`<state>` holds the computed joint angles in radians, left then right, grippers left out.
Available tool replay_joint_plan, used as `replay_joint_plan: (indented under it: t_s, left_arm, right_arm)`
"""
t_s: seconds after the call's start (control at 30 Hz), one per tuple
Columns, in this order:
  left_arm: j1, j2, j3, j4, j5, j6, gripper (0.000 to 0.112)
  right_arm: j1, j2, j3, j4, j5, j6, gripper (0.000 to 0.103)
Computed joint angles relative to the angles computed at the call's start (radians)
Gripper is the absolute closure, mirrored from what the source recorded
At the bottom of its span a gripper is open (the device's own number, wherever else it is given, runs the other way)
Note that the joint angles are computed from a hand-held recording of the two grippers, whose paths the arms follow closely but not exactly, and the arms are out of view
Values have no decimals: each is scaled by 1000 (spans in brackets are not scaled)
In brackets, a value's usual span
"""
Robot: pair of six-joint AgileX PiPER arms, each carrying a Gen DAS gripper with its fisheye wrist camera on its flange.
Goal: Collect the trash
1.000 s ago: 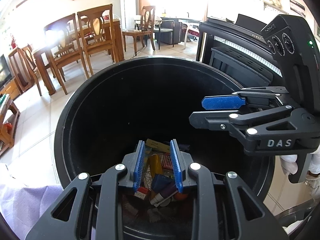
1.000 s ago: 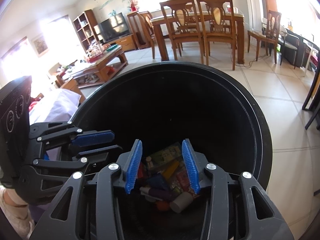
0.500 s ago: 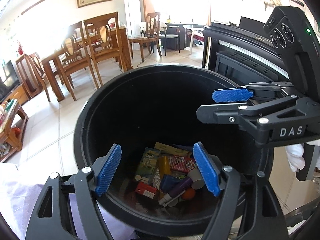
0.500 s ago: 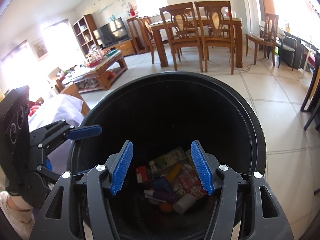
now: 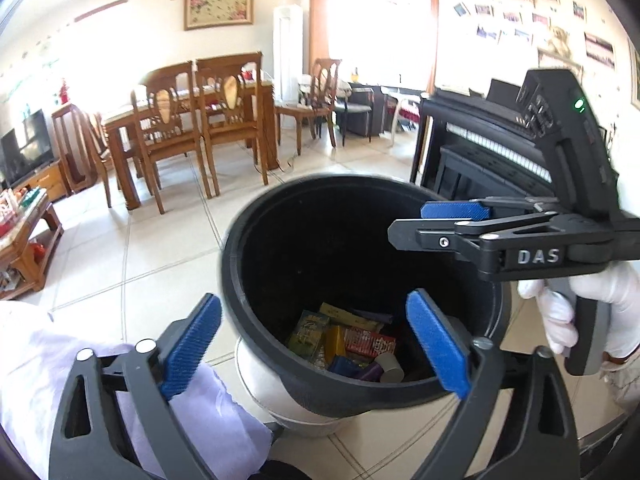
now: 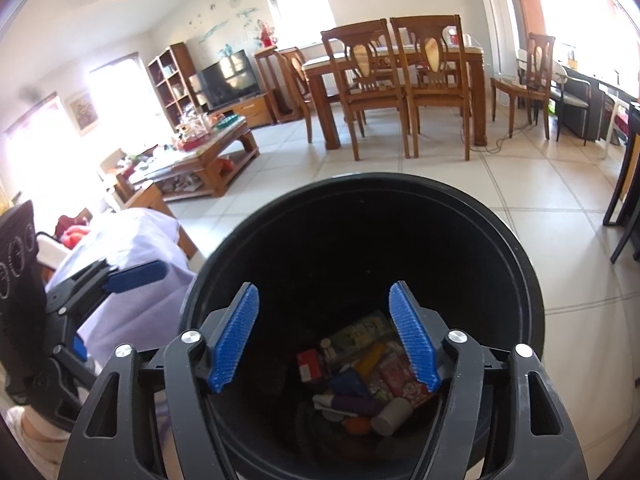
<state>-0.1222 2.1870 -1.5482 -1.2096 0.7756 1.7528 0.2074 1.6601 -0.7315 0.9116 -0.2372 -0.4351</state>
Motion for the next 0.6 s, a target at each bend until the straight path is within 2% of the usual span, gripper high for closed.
replay_joint_plan:
  t_s: [0.17,0.3,0.33,0.5,0.57,0.6]
  left_arm:
    - [96,-38,41,-65,31,43,17]
    - [181,-71,75,-128,13,71,15]
    - [206,-76,79,-137,8,74,15]
    - [315,-100,88,-165,-11,78,15]
    - [349,-103,75,-163,-23,63,15]
    - [372,-110,80,-178,-40,76,15]
  right_arm:
    - [74,29,-83,212,3,-201,34]
    - [143,80,-181,335,-2,-322,33]
    - [164,96,-211,370,-4,-353,29]
    - [251,199,-394,584,4,-577,27]
    - [281,246,-480,693,9,-688,18]
    - [297,271,-528,763,8,-763,17]
